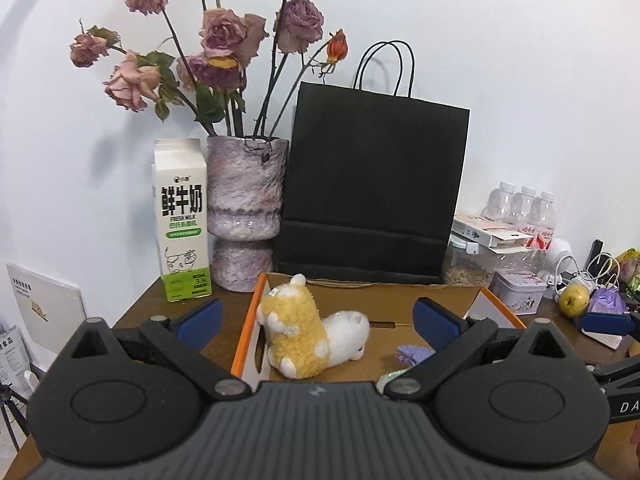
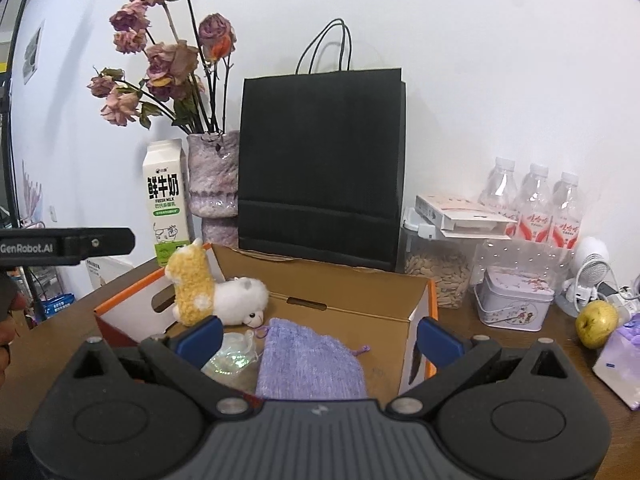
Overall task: Organize objects
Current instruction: 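Withdraw both tools from the box back toward the remaining objects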
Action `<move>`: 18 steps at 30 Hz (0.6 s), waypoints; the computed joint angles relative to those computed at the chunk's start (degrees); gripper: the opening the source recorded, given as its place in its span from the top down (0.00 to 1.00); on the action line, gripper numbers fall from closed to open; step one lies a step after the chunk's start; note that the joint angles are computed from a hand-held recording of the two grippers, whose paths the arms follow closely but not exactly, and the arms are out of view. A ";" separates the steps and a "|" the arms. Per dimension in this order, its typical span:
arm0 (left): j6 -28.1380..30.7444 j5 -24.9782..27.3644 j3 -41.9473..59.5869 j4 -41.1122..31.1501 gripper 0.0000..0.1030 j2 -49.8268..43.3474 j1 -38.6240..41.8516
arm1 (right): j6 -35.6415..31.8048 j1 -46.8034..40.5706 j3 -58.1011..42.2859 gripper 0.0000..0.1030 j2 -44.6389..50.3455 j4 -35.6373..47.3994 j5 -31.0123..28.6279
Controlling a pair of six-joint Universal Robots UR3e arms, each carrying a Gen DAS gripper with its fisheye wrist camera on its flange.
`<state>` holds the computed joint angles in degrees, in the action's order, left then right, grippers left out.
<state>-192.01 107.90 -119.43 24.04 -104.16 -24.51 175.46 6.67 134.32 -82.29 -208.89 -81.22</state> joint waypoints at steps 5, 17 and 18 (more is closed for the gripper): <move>-0.46 1.35 -4.07 -0.09 0.00 3.41 -1.42 | -0.44 2.78 3.71 0.00 -3.15 -1.18 -4.42; -3.17 6.37 -14.43 -1.56 0.00 12.78 -6.05 | 2.75 3.77 16.18 0.00 -17.75 -1.00 -5.46; -3.57 6.71 -15.29 -1.96 0.00 13.84 -6.39 | 3.12 4.01 16.86 0.00 -18.92 -0.55 -5.82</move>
